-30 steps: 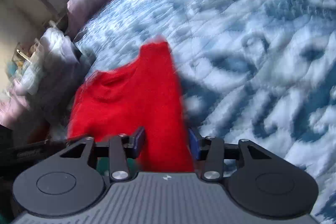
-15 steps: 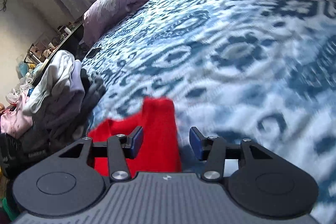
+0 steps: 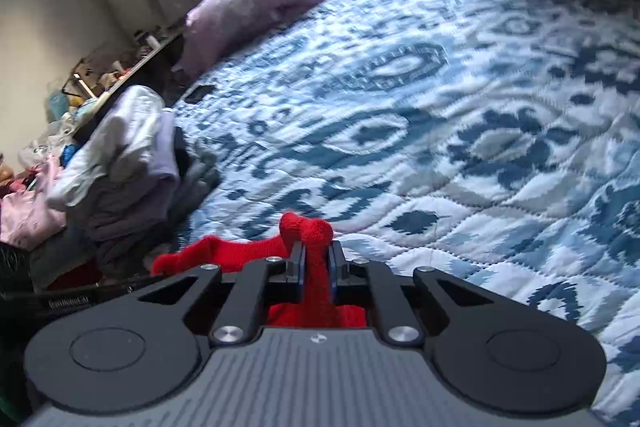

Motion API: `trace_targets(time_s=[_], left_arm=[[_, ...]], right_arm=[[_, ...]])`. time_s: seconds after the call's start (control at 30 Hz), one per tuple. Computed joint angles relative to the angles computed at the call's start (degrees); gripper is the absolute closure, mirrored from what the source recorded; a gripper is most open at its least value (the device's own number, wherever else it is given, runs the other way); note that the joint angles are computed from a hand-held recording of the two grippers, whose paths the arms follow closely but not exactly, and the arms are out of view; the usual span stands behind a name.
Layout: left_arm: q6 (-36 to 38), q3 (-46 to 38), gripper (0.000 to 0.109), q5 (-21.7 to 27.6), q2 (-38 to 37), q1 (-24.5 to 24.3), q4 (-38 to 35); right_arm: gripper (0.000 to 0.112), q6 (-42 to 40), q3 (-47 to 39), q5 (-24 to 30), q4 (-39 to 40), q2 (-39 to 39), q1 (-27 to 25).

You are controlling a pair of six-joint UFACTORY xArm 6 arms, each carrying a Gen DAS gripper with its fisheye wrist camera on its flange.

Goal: Fold clothes

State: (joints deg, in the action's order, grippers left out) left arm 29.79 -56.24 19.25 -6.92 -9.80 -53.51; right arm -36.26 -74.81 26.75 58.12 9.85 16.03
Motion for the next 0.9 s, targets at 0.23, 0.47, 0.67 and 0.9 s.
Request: trace_targets(time_s=[0.23,0.47,0.67,0.9], left_arm=[[-4.71,7.68,0.101,0.72,-14.72,-3.05,9.43],[-14.02,19.73,0.102,1.81,-32.01,-8.36,27.2],[-26.08,29.92,0.102,4.49,-45.12,-13.83,46.29],[-41.06,38.09,0.102,10.08,-56.15,-19.84,60.33]], right_arm=[[0.1,-0.49,6.65,6.82,0.2,-12.65,-2.56],[0.1,-0.86,17.17,14.96,-5.46,-28.93,-5.46],[0.1,0.12,27.26,20.69,-12.21,-41.84,-7.35],[0.1,3.13,37.48,25.42,-19.46,-53.67,-6.13]])
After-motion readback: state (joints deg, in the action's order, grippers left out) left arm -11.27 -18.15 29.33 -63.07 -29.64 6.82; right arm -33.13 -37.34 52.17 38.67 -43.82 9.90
